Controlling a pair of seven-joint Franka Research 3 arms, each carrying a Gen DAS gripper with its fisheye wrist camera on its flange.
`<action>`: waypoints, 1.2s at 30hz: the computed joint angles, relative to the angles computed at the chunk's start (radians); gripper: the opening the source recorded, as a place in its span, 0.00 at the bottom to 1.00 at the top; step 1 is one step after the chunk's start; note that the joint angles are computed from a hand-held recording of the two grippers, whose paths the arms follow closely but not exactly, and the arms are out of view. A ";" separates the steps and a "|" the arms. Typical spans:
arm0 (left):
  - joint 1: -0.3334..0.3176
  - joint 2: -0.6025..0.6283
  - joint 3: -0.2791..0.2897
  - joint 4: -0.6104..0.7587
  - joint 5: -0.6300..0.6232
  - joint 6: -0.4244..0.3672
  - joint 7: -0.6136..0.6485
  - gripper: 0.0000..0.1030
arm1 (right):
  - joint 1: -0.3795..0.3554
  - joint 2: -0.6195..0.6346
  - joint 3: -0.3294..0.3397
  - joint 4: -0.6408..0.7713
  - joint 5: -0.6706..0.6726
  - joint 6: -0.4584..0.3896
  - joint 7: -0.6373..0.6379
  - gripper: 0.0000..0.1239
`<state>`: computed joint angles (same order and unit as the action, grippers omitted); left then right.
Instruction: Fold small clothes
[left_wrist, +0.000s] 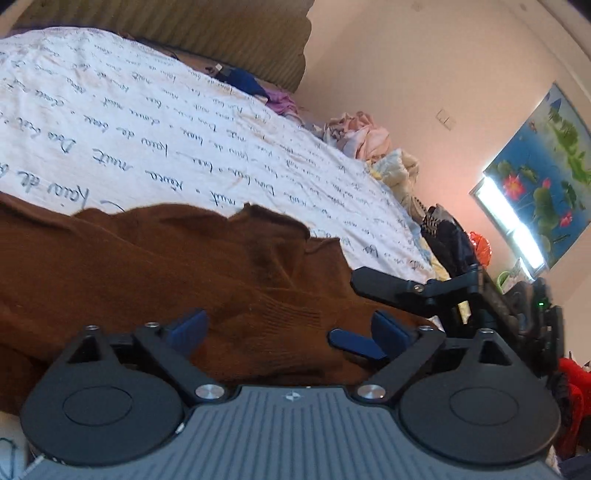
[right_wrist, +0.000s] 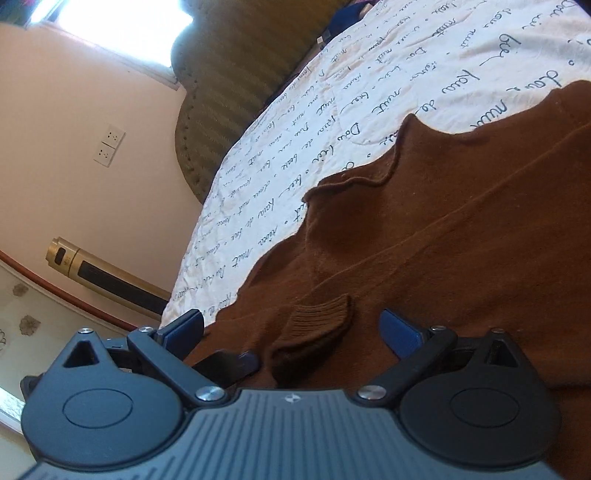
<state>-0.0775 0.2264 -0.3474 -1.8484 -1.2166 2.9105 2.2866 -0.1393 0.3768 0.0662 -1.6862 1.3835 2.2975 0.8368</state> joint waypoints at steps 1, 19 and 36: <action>0.021 -0.037 0.005 -0.028 -0.023 -0.036 -0.004 0.81 | 0.004 0.002 -0.001 0.005 -0.011 0.003 0.010 0.83; 0.179 -0.026 0.207 -0.002 0.101 -0.379 -0.422 0.18 | 0.057 0.016 0.003 0.037 -0.233 0.020 0.035 0.13; 0.107 -0.095 0.151 0.027 0.202 -0.271 -0.377 0.10 | 0.025 -0.090 -0.010 0.032 -0.148 0.071 -0.228 0.04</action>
